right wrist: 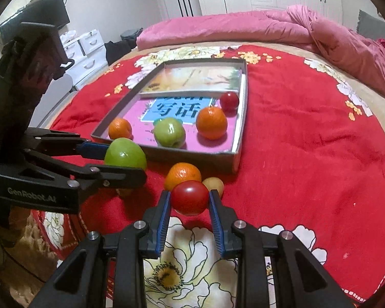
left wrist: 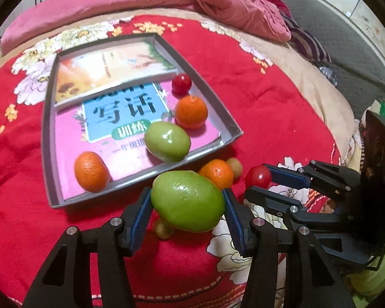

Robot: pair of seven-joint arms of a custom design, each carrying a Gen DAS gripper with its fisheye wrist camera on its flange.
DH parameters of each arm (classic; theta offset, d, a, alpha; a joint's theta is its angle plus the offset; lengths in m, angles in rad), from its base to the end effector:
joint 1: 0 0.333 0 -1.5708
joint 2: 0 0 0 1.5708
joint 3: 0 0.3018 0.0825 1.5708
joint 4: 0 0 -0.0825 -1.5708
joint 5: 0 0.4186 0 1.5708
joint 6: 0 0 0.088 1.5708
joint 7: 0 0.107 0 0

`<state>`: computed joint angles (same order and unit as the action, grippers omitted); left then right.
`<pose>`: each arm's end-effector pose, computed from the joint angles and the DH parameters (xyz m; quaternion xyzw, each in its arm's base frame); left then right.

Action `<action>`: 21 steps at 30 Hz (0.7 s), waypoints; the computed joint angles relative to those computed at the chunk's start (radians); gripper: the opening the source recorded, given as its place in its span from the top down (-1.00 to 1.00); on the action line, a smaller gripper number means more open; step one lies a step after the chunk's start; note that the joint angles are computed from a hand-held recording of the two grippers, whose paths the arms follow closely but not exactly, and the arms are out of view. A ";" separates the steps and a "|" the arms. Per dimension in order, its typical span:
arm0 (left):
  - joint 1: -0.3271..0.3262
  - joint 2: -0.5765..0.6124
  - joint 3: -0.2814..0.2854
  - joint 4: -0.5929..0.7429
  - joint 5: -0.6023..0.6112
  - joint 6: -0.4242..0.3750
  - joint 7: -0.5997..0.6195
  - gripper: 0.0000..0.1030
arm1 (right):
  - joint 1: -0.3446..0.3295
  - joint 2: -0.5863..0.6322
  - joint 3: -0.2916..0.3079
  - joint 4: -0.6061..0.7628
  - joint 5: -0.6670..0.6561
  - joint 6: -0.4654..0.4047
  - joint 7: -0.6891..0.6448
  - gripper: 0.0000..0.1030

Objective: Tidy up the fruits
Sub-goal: 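Lift the tomato with the right tool while the left tool lifts the green pear toward the tray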

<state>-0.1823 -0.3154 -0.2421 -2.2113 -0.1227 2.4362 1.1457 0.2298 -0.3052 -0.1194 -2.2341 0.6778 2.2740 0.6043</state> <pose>0.4885 -0.2310 0.5383 -0.7034 0.6600 -0.2511 0.0806 0.5256 0.0704 0.5097 -0.8551 0.3897 -0.0410 0.3394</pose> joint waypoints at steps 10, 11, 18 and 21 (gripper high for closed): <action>0.019 -0.052 -0.005 -0.012 0.029 -0.005 -0.035 -0.08 | 0.005 -0.006 0.002 0.009 0.017 0.001 -0.014 0.42; 0.019 -0.053 -0.004 -0.015 0.027 -0.006 -0.037 -0.08 | 0.003 -0.007 0.004 0.002 0.007 0.006 -0.015 0.42; 0.018 -0.061 -0.001 -0.026 0.017 0.001 -0.037 -0.08 | -0.008 0.021 0.014 -0.009 -0.072 0.020 0.034 0.42; 0.018 -0.064 -0.001 -0.032 0.014 0.004 -0.038 -0.08 | -0.011 0.034 0.013 -0.004 -0.081 -0.006 0.049 0.38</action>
<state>-0.1641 -0.3793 -0.2430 -2.2437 -0.1091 2.4398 1.1081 0.2183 -0.2710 -0.1060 -2.2378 0.5967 2.2682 0.6528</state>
